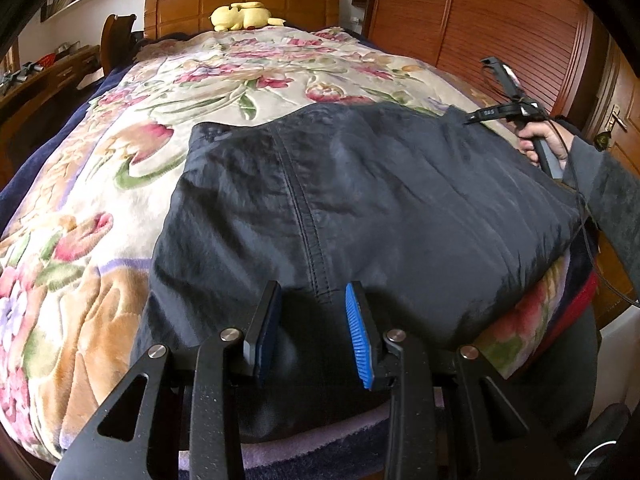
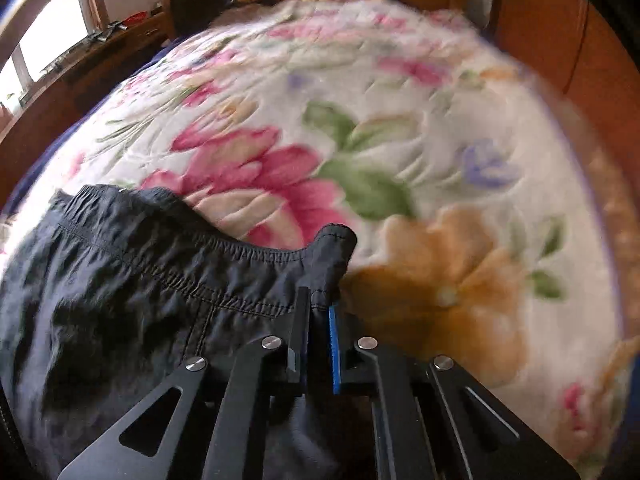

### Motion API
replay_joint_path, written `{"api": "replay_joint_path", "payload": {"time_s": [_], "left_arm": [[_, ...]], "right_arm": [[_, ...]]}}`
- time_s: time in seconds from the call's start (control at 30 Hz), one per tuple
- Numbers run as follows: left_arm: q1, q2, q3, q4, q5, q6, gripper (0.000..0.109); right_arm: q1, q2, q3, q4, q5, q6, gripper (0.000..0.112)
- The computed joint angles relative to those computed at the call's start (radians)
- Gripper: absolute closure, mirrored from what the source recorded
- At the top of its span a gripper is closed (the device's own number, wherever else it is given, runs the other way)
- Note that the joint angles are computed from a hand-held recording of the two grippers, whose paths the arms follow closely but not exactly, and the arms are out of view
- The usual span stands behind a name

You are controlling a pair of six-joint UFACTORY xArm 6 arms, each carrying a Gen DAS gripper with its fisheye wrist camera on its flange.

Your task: Fold large clothes

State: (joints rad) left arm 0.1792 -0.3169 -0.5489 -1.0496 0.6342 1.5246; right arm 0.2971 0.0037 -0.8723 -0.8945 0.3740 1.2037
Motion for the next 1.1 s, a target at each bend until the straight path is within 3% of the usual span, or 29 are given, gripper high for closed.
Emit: {"api": "replay_joint_path", "payload": {"time_s": [0.07,0.13,0.2,0.27,0.33,0.43,0.53,0.73,0.87,1.0,1.1], "left_arm": [[-0.003,0.006,-0.004,-0.002,-0.007,-0.004,0.074],[-0.002,0.002,-0.001,-0.003,-0.006,-0.005,0.074],[-0.001,-0.002,0.003,-0.004,-0.009,-0.004,0.074],[0.003,-0.01,0.008,-0.002,-0.009,-0.003,0.074],[0.008,-0.02,0.014,-0.001,-0.007,-0.001,0.074],[0.017,-0.035,0.025,-0.002,-0.005,0.002,0.074],[0.022,-0.033,0.025,-0.008,-0.004,0.004,0.074],[0.027,-0.039,0.033,-0.02,-0.003,0.015,0.074],[0.028,-0.033,0.032,-0.02,-0.007,0.018,0.074],[0.019,-0.038,0.041,-0.032,-0.029,0.026,0.074],[0.014,-0.047,0.05,-0.041,-0.044,0.032,0.074]], "right_arm": [[-0.032,-0.024,0.033,0.042,-0.038,0.017,0.105],[-0.029,-0.044,0.044,-0.012,-0.038,0.058,0.105],[0.009,-0.064,0.032,-0.073,0.034,0.096,0.104],[0.046,-0.089,0.028,-0.075,0.09,0.1,0.095],[0.109,-0.124,0.034,-0.095,0.147,0.132,0.068],[0.21,-0.155,0.04,-0.158,0.2,0.179,0.043],[0.323,-0.179,0.055,-0.17,0.253,0.221,0.04],[0.494,-0.149,0.07,-0.209,0.234,0.335,0.04],[0.554,-0.096,0.074,-0.268,0.183,0.476,0.04],[0.633,-0.069,0.057,-0.32,0.293,0.561,0.04],[0.664,-0.068,0.051,-0.338,0.303,0.6,0.04]]}}
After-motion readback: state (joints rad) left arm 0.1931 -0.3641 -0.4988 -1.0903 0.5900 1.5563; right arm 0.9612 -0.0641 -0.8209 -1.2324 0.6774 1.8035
